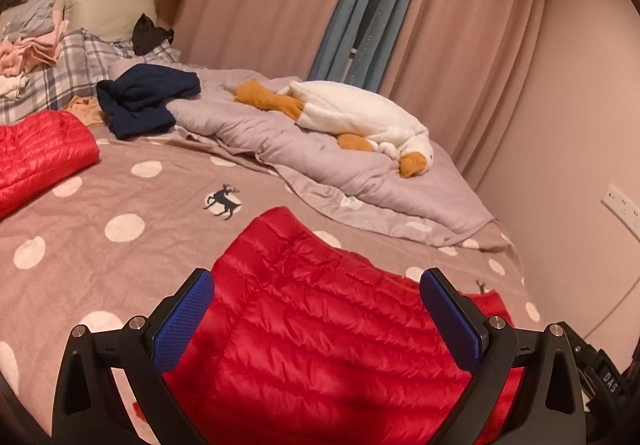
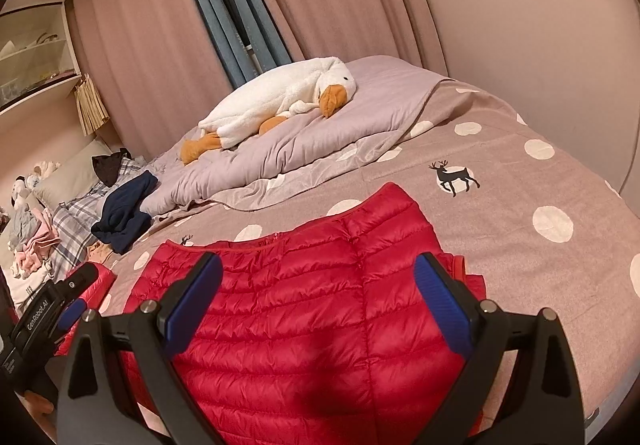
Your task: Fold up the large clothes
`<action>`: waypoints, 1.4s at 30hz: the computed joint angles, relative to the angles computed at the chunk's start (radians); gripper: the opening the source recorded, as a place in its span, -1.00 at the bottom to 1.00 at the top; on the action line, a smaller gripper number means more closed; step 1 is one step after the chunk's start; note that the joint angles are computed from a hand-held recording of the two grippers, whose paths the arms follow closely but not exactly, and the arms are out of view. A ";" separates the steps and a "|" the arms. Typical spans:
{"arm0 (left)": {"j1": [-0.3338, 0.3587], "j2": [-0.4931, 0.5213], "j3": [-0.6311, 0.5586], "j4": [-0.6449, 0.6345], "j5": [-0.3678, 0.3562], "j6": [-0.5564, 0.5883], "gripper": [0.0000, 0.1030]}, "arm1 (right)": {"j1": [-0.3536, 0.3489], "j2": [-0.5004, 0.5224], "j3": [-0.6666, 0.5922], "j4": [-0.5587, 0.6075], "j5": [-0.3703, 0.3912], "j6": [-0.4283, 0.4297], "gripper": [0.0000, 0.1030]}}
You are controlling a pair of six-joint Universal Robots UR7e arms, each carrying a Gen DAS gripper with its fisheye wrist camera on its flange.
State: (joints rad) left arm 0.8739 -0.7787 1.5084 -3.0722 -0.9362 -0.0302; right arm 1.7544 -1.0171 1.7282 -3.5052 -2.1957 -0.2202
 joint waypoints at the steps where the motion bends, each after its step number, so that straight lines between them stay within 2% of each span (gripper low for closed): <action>1: 0.001 -0.001 0.002 -0.002 -0.001 0.002 0.97 | 0.000 0.000 -0.001 0.001 0.000 0.000 0.88; 12: 0.016 0.003 -0.008 0.036 -0.024 -0.002 0.97 | -0.003 0.011 -0.007 0.021 -0.013 0.011 0.88; 17: 0.050 0.012 -0.034 0.090 -0.114 -0.029 0.97 | -0.018 0.022 -0.023 0.068 -0.026 0.033 0.88; 21: 0.060 0.056 -0.065 0.102 -0.044 -0.005 0.97 | -0.036 0.035 -0.038 0.106 -0.021 0.045 0.88; 25: 0.085 0.098 -0.097 0.136 -0.048 0.016 0.97 | -0.058 0.065 -0.069 0.151 -0.036 0.051 0.88; 29: 0.098 0.130 -0.110 0.101 -0.037 0.020 0.97 | -0.072 0.097 -0.095 0.167 -0.076 0.031 0.88; 36: 0.090 0.199 -0.133 0.034 0.051 0.142 0.98 | -0.100 0.099 -0.093 0.184 -0.051 0.023 0.90; 42: 0.106 0.222 -0.126 -0.078 0.012 0.189 0.98 | -0.125 0.147 -0.122 0.138 -0.047 -0.050 0.99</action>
